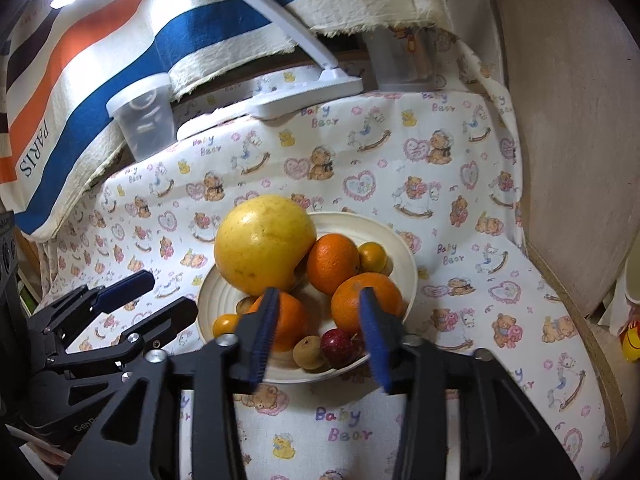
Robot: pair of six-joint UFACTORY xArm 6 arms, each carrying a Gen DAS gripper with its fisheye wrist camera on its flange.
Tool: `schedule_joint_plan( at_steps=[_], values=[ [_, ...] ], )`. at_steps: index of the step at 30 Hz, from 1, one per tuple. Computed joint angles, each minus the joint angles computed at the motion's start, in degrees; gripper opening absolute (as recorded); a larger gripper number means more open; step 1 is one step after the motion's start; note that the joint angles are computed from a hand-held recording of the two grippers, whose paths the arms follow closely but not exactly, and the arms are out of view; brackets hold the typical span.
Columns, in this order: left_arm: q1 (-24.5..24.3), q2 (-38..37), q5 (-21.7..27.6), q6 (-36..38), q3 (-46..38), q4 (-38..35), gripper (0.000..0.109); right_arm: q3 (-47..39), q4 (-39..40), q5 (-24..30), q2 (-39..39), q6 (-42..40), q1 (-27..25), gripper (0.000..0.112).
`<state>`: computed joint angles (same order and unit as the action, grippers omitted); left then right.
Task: Organize fruits
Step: 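Withdraw both tools back from the white plate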
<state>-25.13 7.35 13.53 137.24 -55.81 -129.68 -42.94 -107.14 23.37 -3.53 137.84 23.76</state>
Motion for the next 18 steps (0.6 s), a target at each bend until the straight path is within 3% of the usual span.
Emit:
schedule_joint_plan(
  at_steps=[4,6,8,11,15,18],
  values=[
    [0.89,-1.35,-0.05,10.99,0.44,-9.92,0.062,1.05,0.05,2.24,-1.56,0.14,0.99,0.047],
    [1.88,-3.7,1.56,9.83,2.18,-8.79,0.064,1.51,1.06,4.68,-2.2,-1.25,2.31,0.047],
    [3.4,-6.31,3.83,7.87,4.12,-7.04,0.07,1.87,2.28,8.28,-2.7,-3.31,4.39,0.05],
    [6.16,-9.77,6.88,10.84,6.71,-8.62,0.079,2.46,3.27,14.12,-3.37,-5.05,7.66,0.056],
    [9.45,-12.03,10.42,16.7,9.27,-13.06,0.103,3.7,4.03,23.71,-4.08,-4.19,12.4,0.063],
    [11.84,-12.88,14.94,21.25,11.93,-16.76,0.103,4.47,4.14,30.79,-4.07,-2.94,15.8,0.077]
  ],
)
